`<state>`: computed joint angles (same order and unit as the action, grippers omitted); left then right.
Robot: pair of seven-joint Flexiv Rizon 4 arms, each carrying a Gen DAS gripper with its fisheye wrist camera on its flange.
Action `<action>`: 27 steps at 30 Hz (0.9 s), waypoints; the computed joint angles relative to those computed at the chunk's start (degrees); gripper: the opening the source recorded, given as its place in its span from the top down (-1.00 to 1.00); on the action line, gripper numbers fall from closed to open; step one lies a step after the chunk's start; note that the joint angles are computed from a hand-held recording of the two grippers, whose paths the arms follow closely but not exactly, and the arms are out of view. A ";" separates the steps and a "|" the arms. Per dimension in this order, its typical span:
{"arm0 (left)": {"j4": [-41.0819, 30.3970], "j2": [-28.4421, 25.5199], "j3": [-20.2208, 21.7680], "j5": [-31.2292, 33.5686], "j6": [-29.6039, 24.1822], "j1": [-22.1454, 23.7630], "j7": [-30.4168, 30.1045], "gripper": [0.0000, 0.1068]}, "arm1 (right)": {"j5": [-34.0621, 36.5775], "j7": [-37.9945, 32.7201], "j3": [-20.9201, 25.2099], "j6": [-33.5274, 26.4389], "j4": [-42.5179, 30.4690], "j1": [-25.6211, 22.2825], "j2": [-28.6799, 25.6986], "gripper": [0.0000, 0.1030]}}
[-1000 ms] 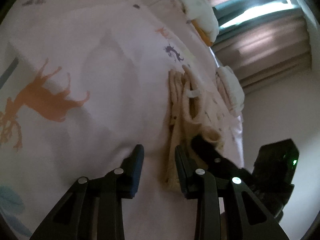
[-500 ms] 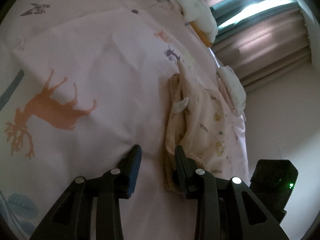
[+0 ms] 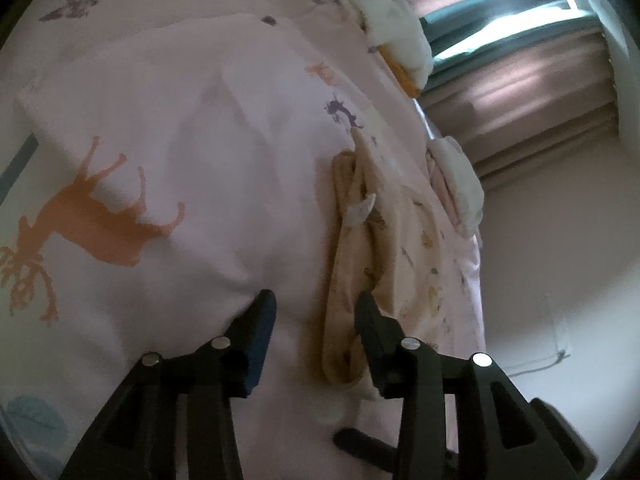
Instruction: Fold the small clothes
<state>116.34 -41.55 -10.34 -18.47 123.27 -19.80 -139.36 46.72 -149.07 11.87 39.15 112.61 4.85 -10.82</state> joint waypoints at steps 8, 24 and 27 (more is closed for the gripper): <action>-0.41 -0.55 -1.31 2.55 0.74 2.01 -0.77 -0.14 | -2.80 6.93 -1.88 -2.20 -1.59 -1.45 1.53 -0.21; -8.29 -7.77 -24.69 24.99 -12.21 24.53 6.03 -0.90 | 4.90 26.85 -4.29 -9.01 -18.91 -10.43 -11.52 -0.99; -8.39 -13.72 -34.78 29.92 -13.20 31.78 9.79 -0.90 | 6.12 31.68 -2.65 -13.72 -22.32 -12.77 -16.18 -1.00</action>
<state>107.95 -55.27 -45.12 11.45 110.07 11.97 -129.57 52.83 -117.38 9.22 25.43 90.29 -7.92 -27.00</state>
